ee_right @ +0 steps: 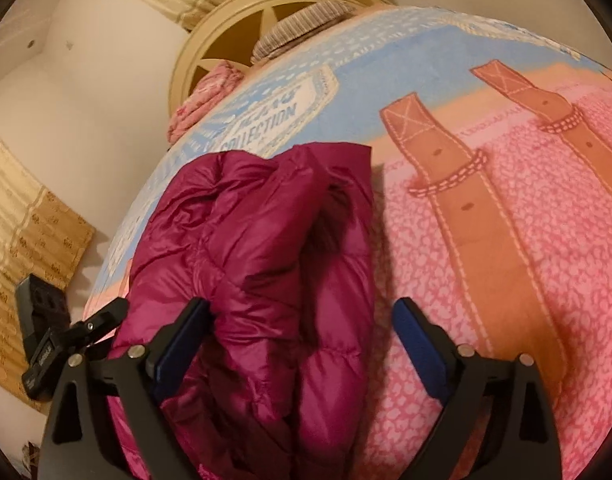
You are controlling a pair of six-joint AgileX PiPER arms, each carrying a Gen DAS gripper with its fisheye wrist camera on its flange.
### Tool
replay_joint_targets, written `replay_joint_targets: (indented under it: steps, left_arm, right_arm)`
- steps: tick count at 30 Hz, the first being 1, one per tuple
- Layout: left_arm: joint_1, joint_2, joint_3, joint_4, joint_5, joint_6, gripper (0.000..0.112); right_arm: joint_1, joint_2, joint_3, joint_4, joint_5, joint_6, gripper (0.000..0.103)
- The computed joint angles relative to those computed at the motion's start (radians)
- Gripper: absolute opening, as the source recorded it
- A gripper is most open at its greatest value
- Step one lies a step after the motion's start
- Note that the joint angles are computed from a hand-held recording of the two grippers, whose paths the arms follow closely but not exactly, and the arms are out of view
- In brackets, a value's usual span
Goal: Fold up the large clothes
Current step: 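Grasp the magenta jacket bundle with both tools and lift it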
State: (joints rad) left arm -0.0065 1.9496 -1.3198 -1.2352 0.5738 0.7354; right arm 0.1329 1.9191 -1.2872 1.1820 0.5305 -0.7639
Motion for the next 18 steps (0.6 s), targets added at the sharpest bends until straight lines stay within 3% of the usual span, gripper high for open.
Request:
replay_joint_targets:
  steps: [2,4,6,13,18]
  left_arm:
    - [0.007,-0.002,0.022,-0.059,0.007,0.085,0.095]
    - [-0.025,-0.011,0.026,-0.017,-0.043,0.087,0.095]
    - [-0.057,-0.019,0.028,0.038,-0.094,0.064,0.095]
    - [-0.098,-0.03,0.028,0.186,-0.163,-0.053,0.095]
    - [-0.15,-0.072,0.047,0.409,-0.225,-0.262,0.081]
  right_arm:
    - [-0.008,0.011,-0.01,0.034,0.044,-0.056,0.098]
    - [-0.009,0.028,-0.03,0.035,0.087,-0.082,0.098]
    - [0.01,0.036,-0.051,-0.025,0.076,-0.046,0.1]
    - [0.082,0.054,-0.107,-0.232,0.012,0.103,0.102]
    - [0.124,0.022,-0.071,-0.311,-0.03,0.134,0.074]
